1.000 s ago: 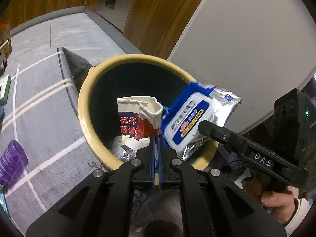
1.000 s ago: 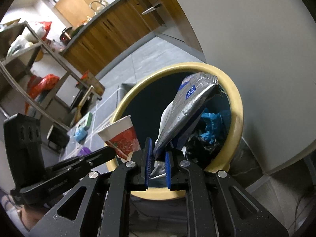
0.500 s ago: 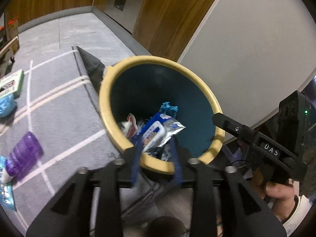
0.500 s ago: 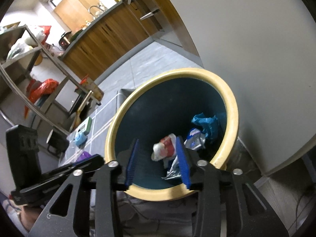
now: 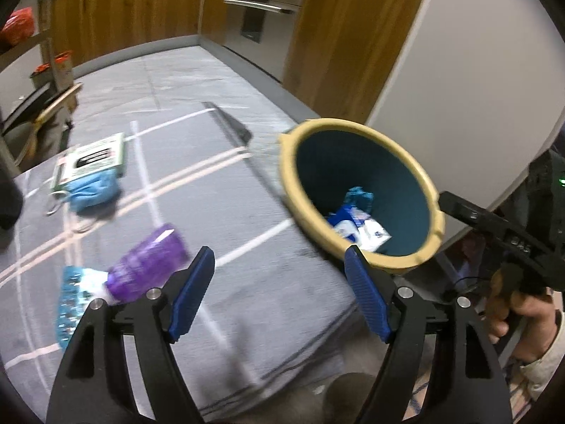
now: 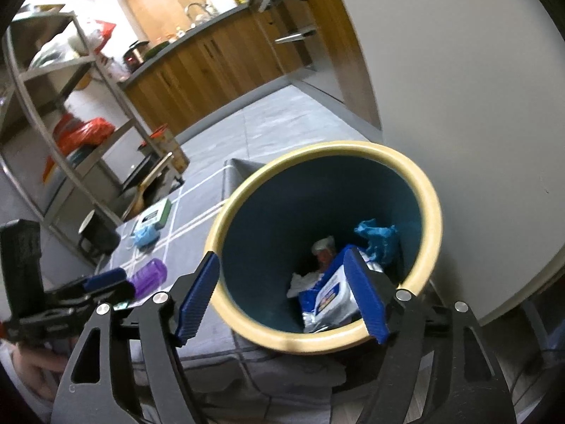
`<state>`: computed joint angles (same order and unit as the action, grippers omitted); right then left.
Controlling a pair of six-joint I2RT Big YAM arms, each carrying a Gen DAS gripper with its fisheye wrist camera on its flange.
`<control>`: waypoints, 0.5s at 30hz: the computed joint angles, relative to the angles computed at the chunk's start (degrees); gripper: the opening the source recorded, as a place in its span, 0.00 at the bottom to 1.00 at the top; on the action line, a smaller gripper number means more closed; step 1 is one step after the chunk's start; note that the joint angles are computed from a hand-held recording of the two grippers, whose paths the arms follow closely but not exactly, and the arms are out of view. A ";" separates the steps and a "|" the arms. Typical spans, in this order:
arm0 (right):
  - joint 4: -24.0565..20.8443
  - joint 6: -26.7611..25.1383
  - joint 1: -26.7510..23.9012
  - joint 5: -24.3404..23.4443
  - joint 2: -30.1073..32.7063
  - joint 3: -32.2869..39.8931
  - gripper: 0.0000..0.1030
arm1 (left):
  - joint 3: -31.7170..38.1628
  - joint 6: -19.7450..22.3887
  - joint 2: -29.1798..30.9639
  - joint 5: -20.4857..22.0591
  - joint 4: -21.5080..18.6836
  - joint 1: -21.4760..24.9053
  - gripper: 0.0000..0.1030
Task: Collect trash
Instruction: 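Carry the cup and wipes package over the bin and open both grippers, then lower the left gripper and grasp the purple bottle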
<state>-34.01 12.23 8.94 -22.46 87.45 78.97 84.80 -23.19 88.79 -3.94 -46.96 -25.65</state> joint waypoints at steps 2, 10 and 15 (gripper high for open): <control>-0.19 -0.54 0.36 -0.40 -0.33 -0.13 0.74 | -1.28 0.20 -1.12 -0.56 -0.11 1.11 0.73; -1.69 -1.40 1.48 -0.87 -0.91 0.05 0.76 | -6.40 2.76 -3.10 -1.48 0.50 5.94 0.73; -3.00 -2.26 2.39 0.04 -0.34 0.79 0.76 | -6.01 5.46 -1.07 -0.36 0.61 8.05 0.73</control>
<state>-37.01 9.97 11.33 -22.42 87.11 79.76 78.79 -17.73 87.72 -4.29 -46.35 -17.60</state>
